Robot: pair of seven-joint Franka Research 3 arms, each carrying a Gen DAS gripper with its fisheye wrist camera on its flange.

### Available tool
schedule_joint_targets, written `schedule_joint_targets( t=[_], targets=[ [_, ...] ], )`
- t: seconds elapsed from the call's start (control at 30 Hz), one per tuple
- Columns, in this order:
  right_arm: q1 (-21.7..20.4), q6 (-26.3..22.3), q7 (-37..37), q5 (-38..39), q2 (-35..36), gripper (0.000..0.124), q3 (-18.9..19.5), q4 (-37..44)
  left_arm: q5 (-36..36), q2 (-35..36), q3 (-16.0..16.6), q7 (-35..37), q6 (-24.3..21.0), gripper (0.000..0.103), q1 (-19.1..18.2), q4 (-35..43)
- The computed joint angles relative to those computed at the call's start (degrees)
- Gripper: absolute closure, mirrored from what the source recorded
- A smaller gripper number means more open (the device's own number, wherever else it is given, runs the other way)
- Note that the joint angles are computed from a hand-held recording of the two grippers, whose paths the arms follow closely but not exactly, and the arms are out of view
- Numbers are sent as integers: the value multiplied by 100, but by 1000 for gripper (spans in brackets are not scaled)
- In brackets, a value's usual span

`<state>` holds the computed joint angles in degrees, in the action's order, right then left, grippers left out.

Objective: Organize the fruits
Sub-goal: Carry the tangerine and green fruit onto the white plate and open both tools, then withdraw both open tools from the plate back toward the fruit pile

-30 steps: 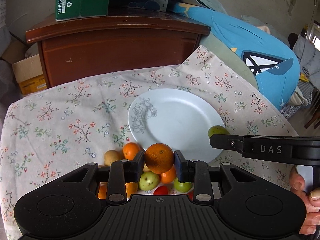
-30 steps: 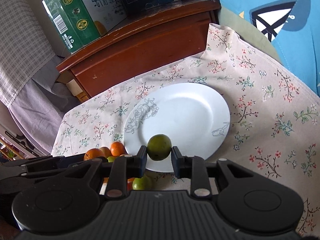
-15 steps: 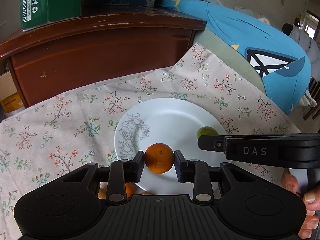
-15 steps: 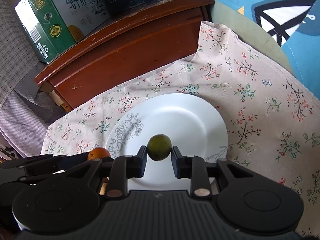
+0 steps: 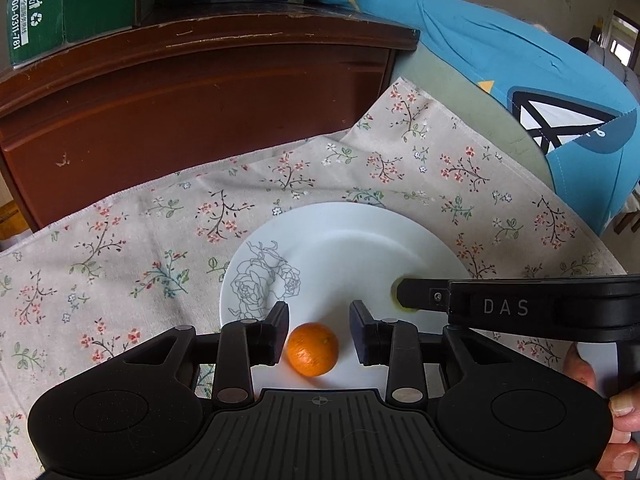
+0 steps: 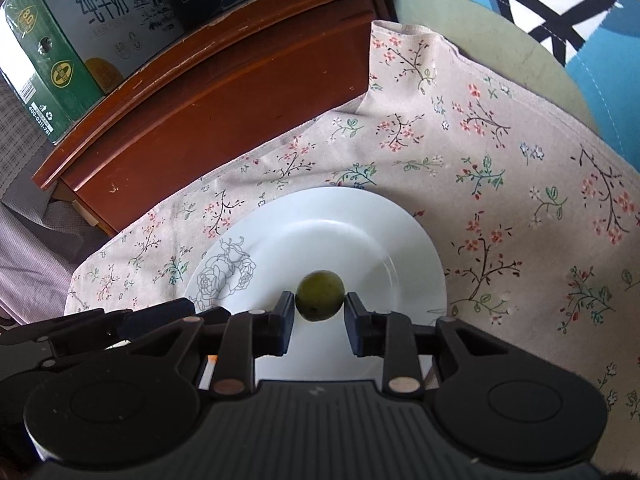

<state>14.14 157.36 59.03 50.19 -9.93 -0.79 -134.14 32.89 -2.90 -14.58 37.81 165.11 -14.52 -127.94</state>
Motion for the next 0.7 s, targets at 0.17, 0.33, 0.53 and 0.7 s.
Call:
schedule_joint_targets(
  t=[0.17,0.33,0.53,0.7],
  targets=[
    [63,80,-241,321,-110,95,-60,-5,399,-258,-36,-475,-93,45,103,-60],
    [127,86,-512,572,-271,93,-97,-44,-31,-627,-19,-130,-318,35,86,-202],
    [141,-165,-537,599,-585,89,-139,-241,-172,-1122,-93,-51,-673,34,146,-497],
    [184,-344,-542,403,-829,89,-140,-452,-362,-1625,-175,-298,-968,28,209,-887]
  ],
)
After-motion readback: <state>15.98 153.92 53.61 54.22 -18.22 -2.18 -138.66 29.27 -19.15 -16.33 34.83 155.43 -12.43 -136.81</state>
